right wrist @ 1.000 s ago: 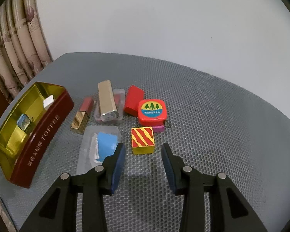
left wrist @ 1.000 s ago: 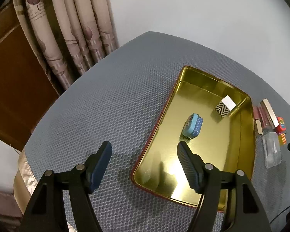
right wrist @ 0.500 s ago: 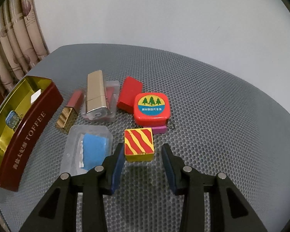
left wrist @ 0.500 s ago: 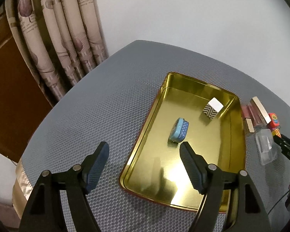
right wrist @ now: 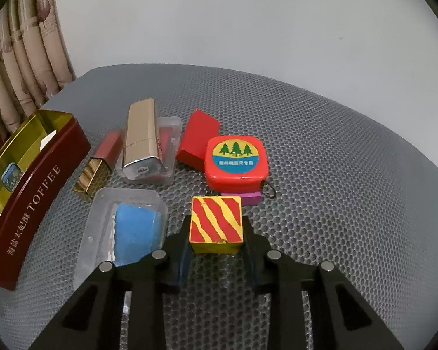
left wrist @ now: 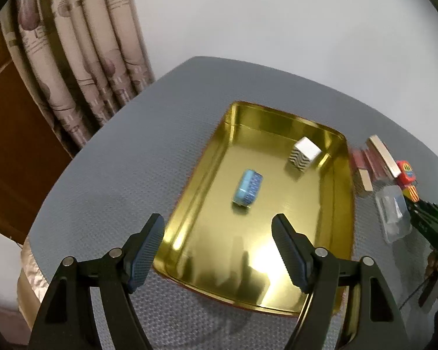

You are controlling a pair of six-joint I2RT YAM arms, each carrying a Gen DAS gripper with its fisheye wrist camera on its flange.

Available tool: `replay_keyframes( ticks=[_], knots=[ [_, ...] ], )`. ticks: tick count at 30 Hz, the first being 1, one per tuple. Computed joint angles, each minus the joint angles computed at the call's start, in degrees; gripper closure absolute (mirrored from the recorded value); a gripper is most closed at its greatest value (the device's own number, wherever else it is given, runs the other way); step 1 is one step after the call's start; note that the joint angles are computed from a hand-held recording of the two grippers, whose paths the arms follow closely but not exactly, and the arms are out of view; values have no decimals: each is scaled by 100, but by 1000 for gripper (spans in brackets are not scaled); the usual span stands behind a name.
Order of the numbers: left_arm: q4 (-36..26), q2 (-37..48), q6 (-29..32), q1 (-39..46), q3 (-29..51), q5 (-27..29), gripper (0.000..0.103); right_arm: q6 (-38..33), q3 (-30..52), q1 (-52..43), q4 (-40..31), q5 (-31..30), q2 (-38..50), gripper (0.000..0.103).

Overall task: Organize rigid objects
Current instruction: 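Grasp the red-yellow striped cube with the right gripper and lift it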

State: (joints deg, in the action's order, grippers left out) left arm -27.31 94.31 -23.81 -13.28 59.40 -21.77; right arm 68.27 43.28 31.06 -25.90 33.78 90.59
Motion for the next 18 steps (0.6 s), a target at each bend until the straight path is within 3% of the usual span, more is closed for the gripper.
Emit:
replay_keyframes(
  ticks=[8,18],
  knots=[
    [-479,537,-311,-684,769,42,30,754,-401,383,-467,322,-333,73],
    [-1255,2022,-1007,-1549,2647,689,26,3181,-1141,1555,-1930,547,-934,73]
  ],
)
